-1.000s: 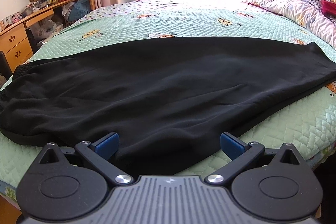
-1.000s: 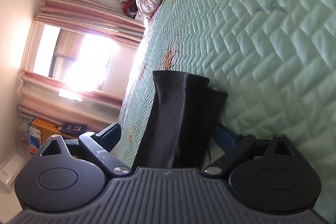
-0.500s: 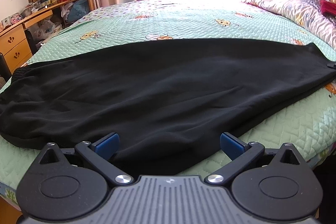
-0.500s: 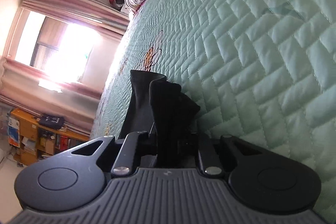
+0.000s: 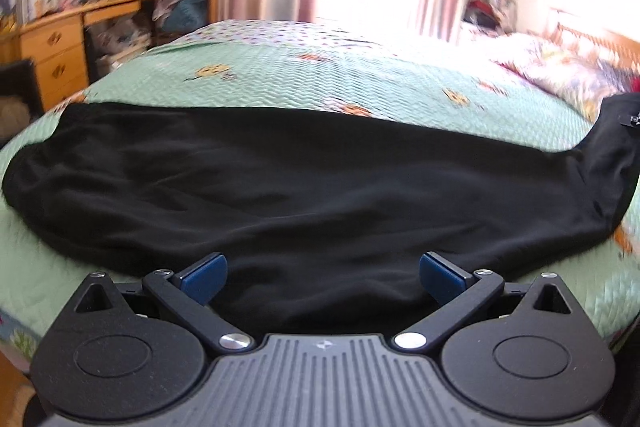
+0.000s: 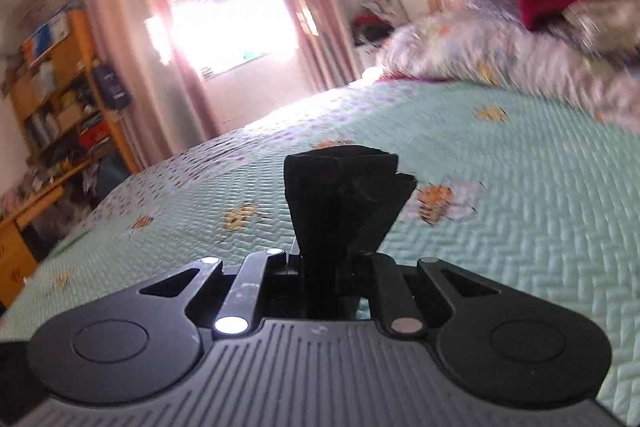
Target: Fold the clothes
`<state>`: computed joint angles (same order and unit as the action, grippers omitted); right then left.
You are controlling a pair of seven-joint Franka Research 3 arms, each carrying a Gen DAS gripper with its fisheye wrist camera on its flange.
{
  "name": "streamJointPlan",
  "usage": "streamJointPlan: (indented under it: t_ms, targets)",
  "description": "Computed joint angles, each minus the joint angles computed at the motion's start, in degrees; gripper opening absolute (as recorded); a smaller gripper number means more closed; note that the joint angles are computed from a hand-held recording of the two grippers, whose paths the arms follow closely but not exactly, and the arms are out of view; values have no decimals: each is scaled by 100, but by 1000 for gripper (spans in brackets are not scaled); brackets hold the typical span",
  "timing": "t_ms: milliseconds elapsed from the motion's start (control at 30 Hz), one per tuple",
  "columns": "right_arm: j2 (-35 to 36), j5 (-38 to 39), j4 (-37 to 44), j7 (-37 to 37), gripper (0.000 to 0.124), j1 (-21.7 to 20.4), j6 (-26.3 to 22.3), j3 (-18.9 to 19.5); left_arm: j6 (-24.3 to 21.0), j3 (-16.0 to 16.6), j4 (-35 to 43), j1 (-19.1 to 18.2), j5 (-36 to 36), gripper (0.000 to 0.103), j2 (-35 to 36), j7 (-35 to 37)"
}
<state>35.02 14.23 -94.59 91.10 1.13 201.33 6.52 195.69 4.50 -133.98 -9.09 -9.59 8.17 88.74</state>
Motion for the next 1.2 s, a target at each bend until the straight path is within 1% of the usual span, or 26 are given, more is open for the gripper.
streamJointPlan:
  t_ms: [67,133,200,300,367,433,500,567,600,667,700,800,833,867,933,1000,1067,1100,1167,1200]
  targets:
    - [107,6,325,-356,14,496,-85,-280,63,-196,-105,341,209,102,-55,-371]
    - [283,10,705,-710,14,914,-248,-448,131,-418,-233,757,566,102,-120,-866]
    - [519,6,1131,-1078,14,1327,-481,-610,203,-535,-372,1066,884,102,-190,-1298]
    - [810,-68,1582,-1436,14,1653,-861,-490,311,-584,-571,1369,1277,102,-283,-1752]
    - [993,-98,1804,-1644,14,2003,-1045,-584,378,-565,-674,1485,1434,102,-317,-1906]
    - [1042,-109,1824,-1790,13,2287,-1222,-592,417,-569,-755,1633,1658,102,-343,-2133]
    - [1291,-141,2080,-1863,13,2775,-1559,-1011,447,-576,-810,1773,1896,102,-356,-2388]
    - [1508,-173,2203,-1707,14,3259,-1901,-1562,503,-571,-867,1897,2122,102,-364,-2620]
    - [1573,-210,2223,-1596,14,3368,-2058,-1707,538,-569,-894,1970,2272,102,-361,-2754]
    - [1617,-313,2084,-1412,14,3533,-1903,-1900,588,-561,-914,2109,2568,102,-335,-3014]
    - [1571,-356,1964,-1386,14,3588,-1795,-1936,599,-559,-899,2162,2691,102,-306,-3122]
    - [1327,-371,1692,-1432,14,3496,-1639,-1779,643,-567,-820,2257,2930,102,-206,-3371]
    - [1287,-375,1630,-1475,14,3471,-1470,-1713,661,-572,-795,2284,2994,102,-173,-3446]
    - [1213,-382,1551,-1573,14,3379,-1333,-1548,657,-572,-771,2289,3021,102,-149,-3489]
    - [1056,-413,1422,-1820,14,3039,-1192,-1008,636,-570,-740,2290,3055,102,-121,-3545]
    - [990,-431,1336,-2044,14,2844,-1170,-676,628,-560,-740,2288,3069,102,-113,-3566]
    - [1044,-375,1376,-2172,14,2966,-1418,-792,586,-546,-745,2271,3042,102,-119,-3556]
    - [1103,-348,1429,-2183,15,3088,-1587,-960,573,-537,-754,2255,3013,102,-127,-3537]
    - [1088,-268,1242,-2157,15,3338,-1299,-1239,564,-522,-774,2225,2952,102,-140,-3488]
    - [1010,-162,1147,-2125,15,3422,-1238,-1305,550,-518,-770,2216,2928,102,-135,-3473]
